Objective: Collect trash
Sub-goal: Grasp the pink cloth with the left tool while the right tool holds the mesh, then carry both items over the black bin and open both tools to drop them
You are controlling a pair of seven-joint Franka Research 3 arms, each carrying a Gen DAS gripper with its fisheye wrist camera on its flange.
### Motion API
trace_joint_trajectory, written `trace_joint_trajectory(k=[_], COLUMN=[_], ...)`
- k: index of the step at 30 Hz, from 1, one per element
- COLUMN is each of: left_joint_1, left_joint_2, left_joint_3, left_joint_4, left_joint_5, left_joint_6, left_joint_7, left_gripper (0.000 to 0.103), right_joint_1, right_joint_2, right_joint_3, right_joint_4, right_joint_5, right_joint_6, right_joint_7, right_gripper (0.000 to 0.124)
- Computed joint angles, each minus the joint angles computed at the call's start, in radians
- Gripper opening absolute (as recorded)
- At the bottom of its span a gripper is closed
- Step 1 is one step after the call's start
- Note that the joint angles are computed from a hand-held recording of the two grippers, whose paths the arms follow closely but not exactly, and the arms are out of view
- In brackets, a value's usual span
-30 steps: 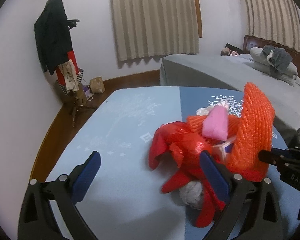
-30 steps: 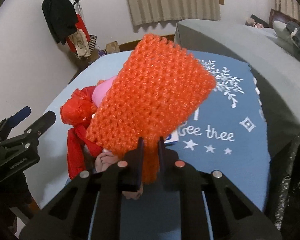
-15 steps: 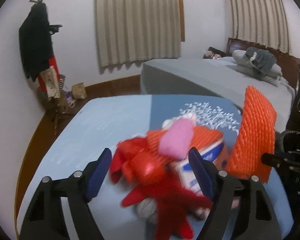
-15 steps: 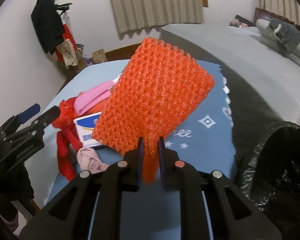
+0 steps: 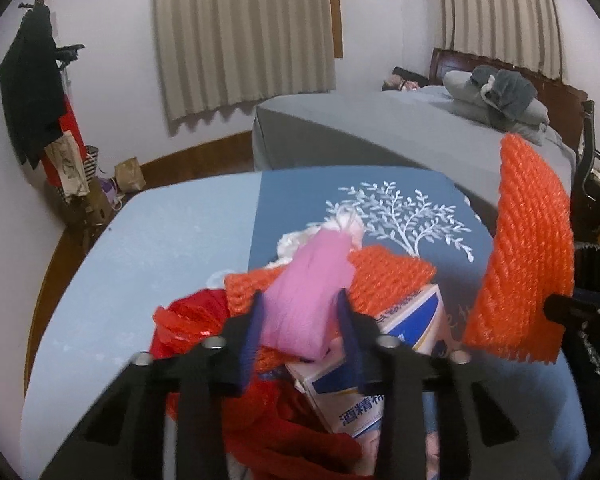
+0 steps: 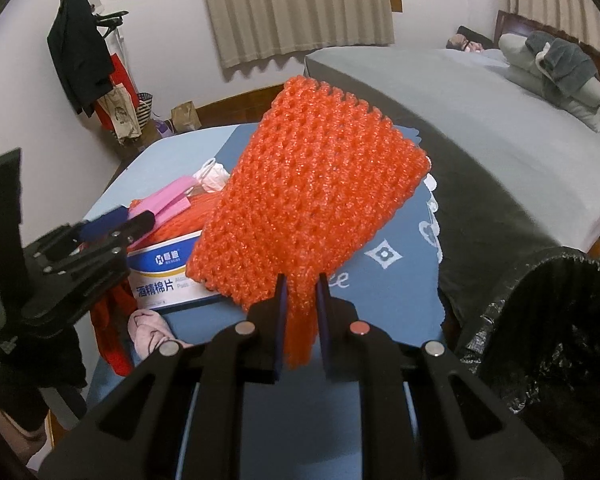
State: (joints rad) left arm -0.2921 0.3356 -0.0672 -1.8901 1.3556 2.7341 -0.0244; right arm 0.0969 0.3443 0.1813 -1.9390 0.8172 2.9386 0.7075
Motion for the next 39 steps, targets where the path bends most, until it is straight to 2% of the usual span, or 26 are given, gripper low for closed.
trace_joint_trajectory(k=[2, 4, 6, 12, 17, 22, 32, 39], left_joint_1=[-0.002, -0.011, -0.014, -0.008, -0.012, -0.035, -0.126, -0.2], left_joint_2=[-0.005, -0.015, -0.037, -0.092, -0.097, -0.074, 0.039, 0.154], left_joint_3=[0.001, 0.002, -0.002, -0.036, -0.064, -0.08, -0.071, -0.049], left_joint_4=[-0.007, -0.013, -0.023, -0.04, -0.019, 0.026, 0.171, 0.315], left_joint_5=[0.005, 0.04, 0.08, 0.134, 0.119, 0.094, 0.016, -0.097], left_joint_6=[0.001, -0.015, -0.017, -0.04, -0.041, -0.02, 0.058, 0.112], left_joint_7=[-0.004, -0.04, -0.091, -0.143, -0.11, -0.07, 0.042, 0.186], left_gripper=[0.018, 0.015, 0.014, 0.013, 0.013, 0.013, 0.013, 0.013], right_joint_1=[-0.005, -0.006, -0.015, -0.034, -0.022, -0.01, -0.031, -0.062], right_joint_2=[-0.006, -0.013, -0.023, -0.076, -0.136, -0.196, -0.271, -0.298], right_joint_3=[0.004, 0.003, 0.01, 0.025, -0.014, -0.071, -0.164, -0.207], right_joint_4=[-0.005, -0.007, -0.012, -0.048, -0.099, -0.16, -0.268, -0.321], right_joint_5=[0.009, 0.016, 0.042, 0.166, 0.24, 0.257, 0.197, 0.146], right_joint_6=[-0.003, -0.008, -0.007, 0.011, 0.016, 0.027, 0.063, 0.105], right_joint_7=[-0.005, -0.007, -0.027, -0.137, -0.197, -0.196, -0.096, -0.026], right_gripper=[0.014, 0.014, 0.014, 0.014, 0.014, 0.014, 0.014, 0.014])
